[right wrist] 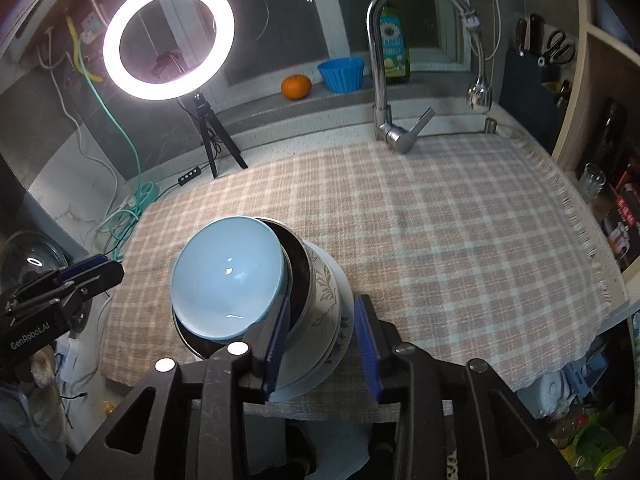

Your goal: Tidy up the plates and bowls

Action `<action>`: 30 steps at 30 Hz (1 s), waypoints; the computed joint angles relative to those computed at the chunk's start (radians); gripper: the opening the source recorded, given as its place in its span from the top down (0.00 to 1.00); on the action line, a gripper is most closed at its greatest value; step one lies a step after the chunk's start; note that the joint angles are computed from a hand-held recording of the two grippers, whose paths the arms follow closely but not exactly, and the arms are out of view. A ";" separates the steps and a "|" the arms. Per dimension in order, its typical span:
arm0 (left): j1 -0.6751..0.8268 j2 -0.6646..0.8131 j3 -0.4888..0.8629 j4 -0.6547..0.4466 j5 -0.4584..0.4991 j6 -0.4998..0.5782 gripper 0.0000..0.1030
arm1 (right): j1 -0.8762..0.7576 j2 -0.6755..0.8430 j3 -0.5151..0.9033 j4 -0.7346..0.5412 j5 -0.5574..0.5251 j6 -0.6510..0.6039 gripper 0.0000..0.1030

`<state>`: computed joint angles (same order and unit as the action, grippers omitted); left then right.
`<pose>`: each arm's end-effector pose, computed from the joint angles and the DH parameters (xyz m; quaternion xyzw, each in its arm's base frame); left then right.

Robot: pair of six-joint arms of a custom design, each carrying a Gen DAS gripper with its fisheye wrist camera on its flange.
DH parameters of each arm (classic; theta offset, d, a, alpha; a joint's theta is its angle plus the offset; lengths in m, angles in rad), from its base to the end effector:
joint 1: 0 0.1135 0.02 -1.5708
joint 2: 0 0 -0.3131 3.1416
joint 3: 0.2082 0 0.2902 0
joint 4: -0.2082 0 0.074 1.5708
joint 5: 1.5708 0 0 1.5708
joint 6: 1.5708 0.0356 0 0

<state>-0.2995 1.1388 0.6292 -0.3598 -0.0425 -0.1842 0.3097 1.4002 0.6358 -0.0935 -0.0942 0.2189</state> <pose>0.2266 -0.0684 0.2280 0.0468 0.9378 -0.0629 0.3383 0.2703 0.0900 0.1861 -0.0589 0.9344 0.1336 0.3249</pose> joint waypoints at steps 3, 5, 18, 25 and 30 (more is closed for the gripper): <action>-0.017 -0.028 -0.008 -0.007 -0.011 -0.014 0.52 | 0.008 -0.044 -0.036 0.023 0.027 0.008 0.60; -0.037 -0.040 -0.011 -0.013 -0.031 -0.019 0.48 | 0.014 -0.060 -0.049 0.030 0.038 0.007 0.59; -0.073 -0.072 -0.016 -0.012 -0.100 -0.031 0.29 | 0.050 -0.096 -0.078 0.077 0.090 0.004 0.35; -0.080 -0.076 -0.018 -0.015 -0.102 -0.039 0.28 | 0.043 -0.095 -0.080 0.074 0.086 0.014 0.35; -0.085 -0.080 -0.018 -0.012 -0.109 -0.038 0.28 | 0.041 -0.095 -0.079 0.072 0.087 0.009 0.34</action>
